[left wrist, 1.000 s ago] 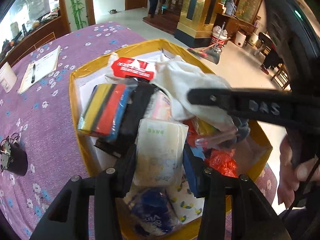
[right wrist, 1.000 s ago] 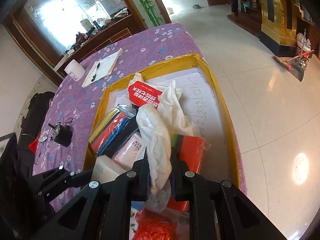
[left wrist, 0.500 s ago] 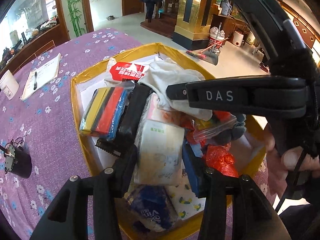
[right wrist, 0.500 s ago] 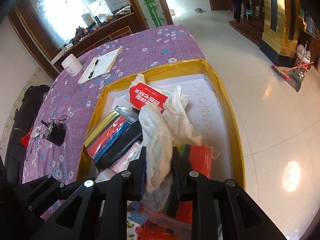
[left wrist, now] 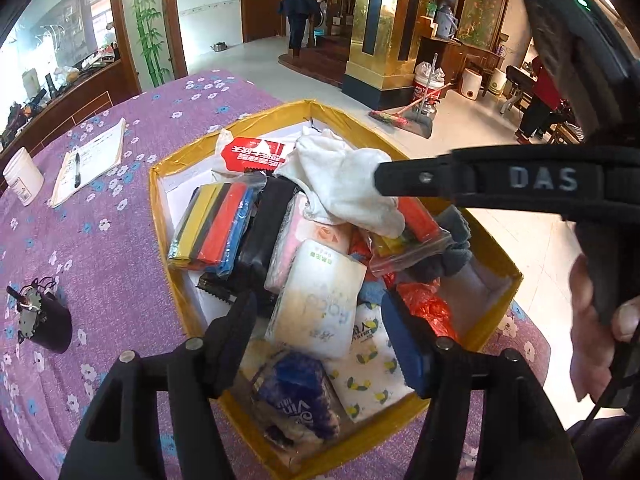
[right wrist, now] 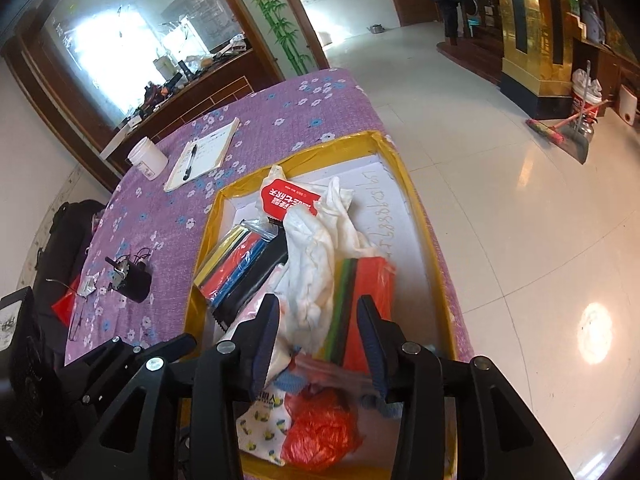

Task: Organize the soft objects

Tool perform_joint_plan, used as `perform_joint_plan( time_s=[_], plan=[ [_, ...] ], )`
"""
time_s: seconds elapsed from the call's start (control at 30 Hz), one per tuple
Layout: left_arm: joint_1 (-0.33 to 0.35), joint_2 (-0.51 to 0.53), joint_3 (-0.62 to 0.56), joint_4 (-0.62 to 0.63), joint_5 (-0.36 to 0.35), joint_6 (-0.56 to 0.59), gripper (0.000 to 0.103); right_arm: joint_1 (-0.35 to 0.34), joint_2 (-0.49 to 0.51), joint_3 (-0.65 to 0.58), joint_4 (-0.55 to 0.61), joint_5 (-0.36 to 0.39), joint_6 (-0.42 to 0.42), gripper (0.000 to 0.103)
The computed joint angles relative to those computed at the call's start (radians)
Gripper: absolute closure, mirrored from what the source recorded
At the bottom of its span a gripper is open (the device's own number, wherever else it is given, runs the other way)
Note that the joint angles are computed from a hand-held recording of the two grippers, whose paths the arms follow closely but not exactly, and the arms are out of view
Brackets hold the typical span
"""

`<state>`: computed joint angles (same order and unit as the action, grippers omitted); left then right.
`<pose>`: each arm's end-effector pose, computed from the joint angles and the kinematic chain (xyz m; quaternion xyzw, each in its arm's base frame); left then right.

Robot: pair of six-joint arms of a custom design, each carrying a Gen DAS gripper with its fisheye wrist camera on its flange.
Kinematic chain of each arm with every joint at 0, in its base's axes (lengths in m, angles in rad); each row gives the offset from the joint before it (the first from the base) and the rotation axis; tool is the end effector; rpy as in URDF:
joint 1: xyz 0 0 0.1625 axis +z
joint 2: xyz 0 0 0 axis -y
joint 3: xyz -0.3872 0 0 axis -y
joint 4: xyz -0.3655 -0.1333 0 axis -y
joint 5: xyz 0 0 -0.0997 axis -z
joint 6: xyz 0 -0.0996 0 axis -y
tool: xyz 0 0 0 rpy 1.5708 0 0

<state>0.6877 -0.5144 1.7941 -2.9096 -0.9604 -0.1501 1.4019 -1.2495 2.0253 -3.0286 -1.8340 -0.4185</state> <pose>-0.3013 -0.4939 -0.0727 0.3334 0.8932 -0.1729 0.2472 0.0182 -0.5318 0.2621 0.0728 -0.9325 0.2815 0.2143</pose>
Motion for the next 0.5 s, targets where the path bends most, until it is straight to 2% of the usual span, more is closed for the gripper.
perform_joint_plan(
  time_s=[0.13,0.3,0.5],
  plan=[
    [-0.009,-0.012,0.023,-0.017,0.021,-0.007,0.03,0.008,-0.025,0.047,-0.033,-0.017,0.017,0.051],
    [-0.025,-0.026,0.059,-0.052,0.072,0.001,0.022,0.023,-0.043,0.105,-0.085,-0.055,0.014,0.036],
    [-0.029,-0.04,0.093,-0.096,0.112,0.005,0.021,0.019,-0.067,0.164,-0.138,-0.082,0.035,0.03]
  ],
)
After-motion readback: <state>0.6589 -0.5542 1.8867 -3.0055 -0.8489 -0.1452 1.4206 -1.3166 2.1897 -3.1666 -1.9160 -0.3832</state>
